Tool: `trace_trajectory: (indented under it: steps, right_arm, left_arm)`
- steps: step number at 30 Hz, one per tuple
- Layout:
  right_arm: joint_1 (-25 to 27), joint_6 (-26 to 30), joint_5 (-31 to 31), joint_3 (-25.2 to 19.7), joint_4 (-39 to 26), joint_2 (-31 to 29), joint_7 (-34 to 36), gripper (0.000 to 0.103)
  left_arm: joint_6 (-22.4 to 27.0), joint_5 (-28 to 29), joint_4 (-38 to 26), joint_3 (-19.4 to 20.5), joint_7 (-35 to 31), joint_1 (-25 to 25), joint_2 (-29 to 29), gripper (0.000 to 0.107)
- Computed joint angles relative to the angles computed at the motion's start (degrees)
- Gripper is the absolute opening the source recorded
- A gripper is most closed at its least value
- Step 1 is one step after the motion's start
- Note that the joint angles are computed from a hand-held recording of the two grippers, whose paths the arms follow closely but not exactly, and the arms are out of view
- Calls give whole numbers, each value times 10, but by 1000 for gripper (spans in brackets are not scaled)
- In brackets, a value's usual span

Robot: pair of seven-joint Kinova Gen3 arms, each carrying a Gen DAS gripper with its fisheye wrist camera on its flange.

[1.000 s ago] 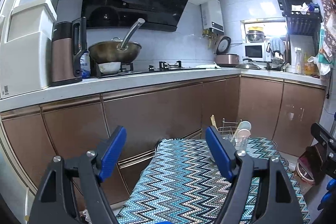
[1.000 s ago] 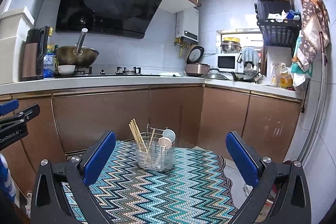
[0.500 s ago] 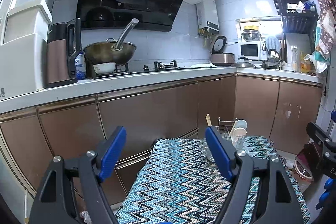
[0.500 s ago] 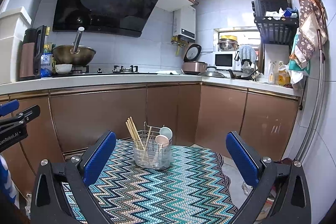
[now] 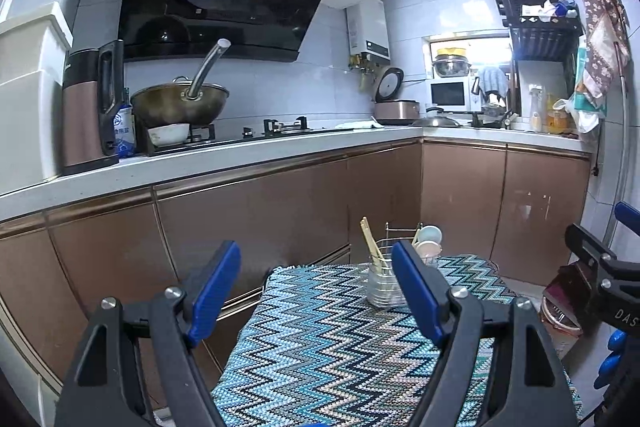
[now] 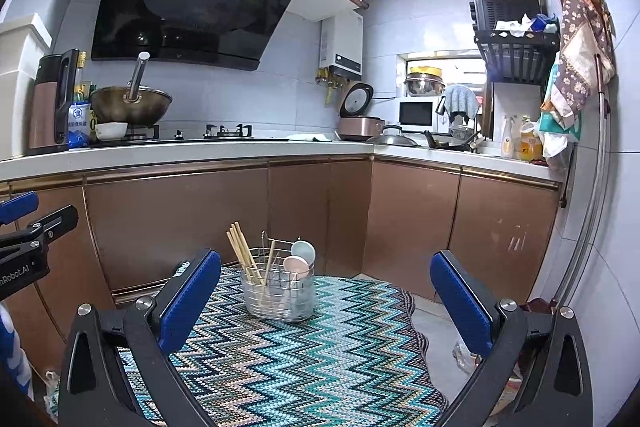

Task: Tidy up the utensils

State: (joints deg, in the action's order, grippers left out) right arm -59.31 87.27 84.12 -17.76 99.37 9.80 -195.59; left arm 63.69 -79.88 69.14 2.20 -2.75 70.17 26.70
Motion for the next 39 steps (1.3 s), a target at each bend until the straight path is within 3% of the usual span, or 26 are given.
trace_trajectory:
  steps: [13, 39]
  right_arm:
    - [0, 15, -7, 1, 1, 1, -7, 103]
    - [1, 18, -11, -1, 6, -1, -8, 103]
  left_arm:
    - [-40, 2, 12, 6, -1, -12, -5, 77]
    - [-44, 9, 14, 2, 0, -14, -7, 77]
